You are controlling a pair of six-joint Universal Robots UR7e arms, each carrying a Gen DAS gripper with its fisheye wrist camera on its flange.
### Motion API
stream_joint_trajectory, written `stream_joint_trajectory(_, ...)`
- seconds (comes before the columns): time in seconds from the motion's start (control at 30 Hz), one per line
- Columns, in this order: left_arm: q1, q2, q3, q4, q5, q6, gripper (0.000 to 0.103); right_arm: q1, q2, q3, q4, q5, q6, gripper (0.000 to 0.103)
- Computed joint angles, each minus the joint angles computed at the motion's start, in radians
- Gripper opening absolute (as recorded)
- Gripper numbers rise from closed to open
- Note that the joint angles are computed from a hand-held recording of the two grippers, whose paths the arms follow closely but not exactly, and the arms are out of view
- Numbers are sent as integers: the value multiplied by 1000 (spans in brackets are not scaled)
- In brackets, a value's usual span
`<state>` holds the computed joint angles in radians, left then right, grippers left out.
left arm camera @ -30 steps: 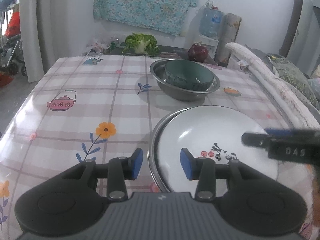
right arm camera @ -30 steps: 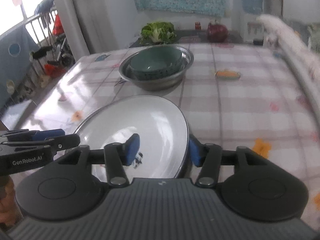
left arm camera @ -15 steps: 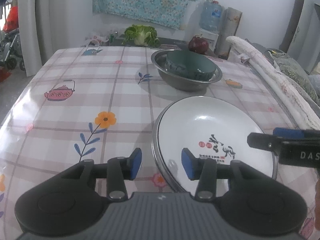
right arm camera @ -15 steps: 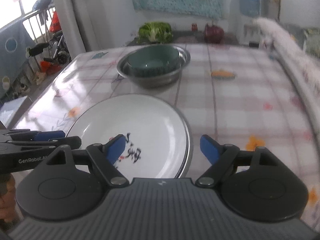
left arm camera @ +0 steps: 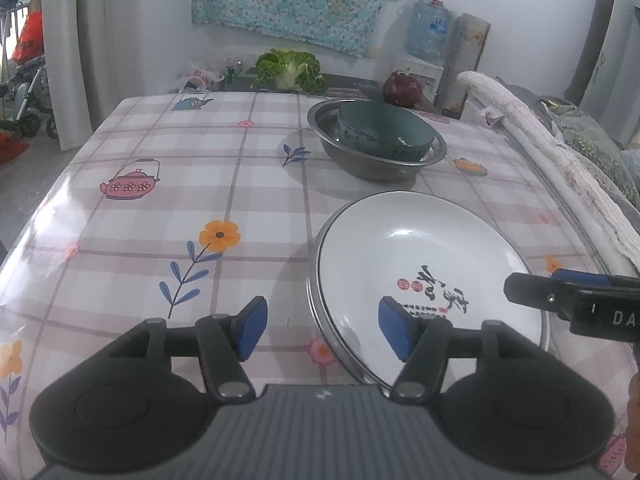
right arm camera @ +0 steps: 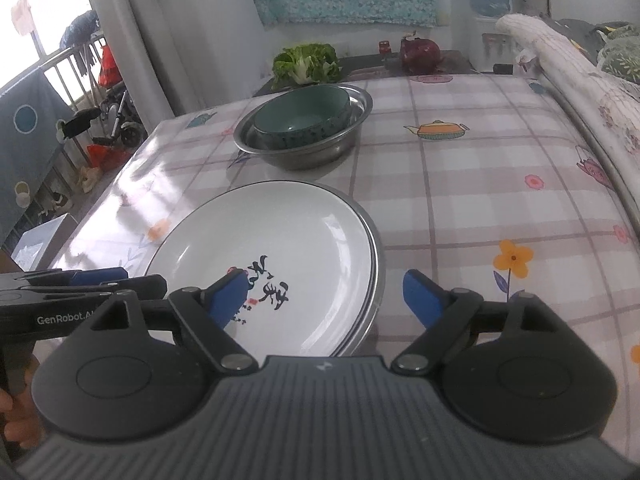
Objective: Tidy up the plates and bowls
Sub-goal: 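Move both open grippers toward the steel bowl holding the green bowl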
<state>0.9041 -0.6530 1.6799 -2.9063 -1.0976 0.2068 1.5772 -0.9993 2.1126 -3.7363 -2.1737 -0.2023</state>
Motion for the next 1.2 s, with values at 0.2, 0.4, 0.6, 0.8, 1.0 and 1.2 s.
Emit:
stream_joint_trajectory(0.2, -9, -1, 4, 9, 10, -1, 69, -4, -11, 14, -10, 4, 10, 86)
stream_joint_trajectory(0.4, -15, -1, 8, 10, 19, 3, 72, -8, -17, 21, -16, 9, 14, 87)
stream_joint_trajectory(0.6, -18, 0, 9, 9, 29, 1, 77, -10, -19, 23, -16, 12, 22, 87)
stream_joint_trajectory(0.8, -21, 3, -20, 19, 22, 23, 78, -21, -41, 28, -36, 36, 16, 87)
stream_joint_trajectory(1.0, -22, 31, -120, 16, 3, 58, 83, -49, -91, -12, 2, 89, -5, 87)
stream_joint_trajectory(1.2, -5, 137, -329, 126, -15, 60, 83, -105, -113, -132, 125, 170, -11, 87)
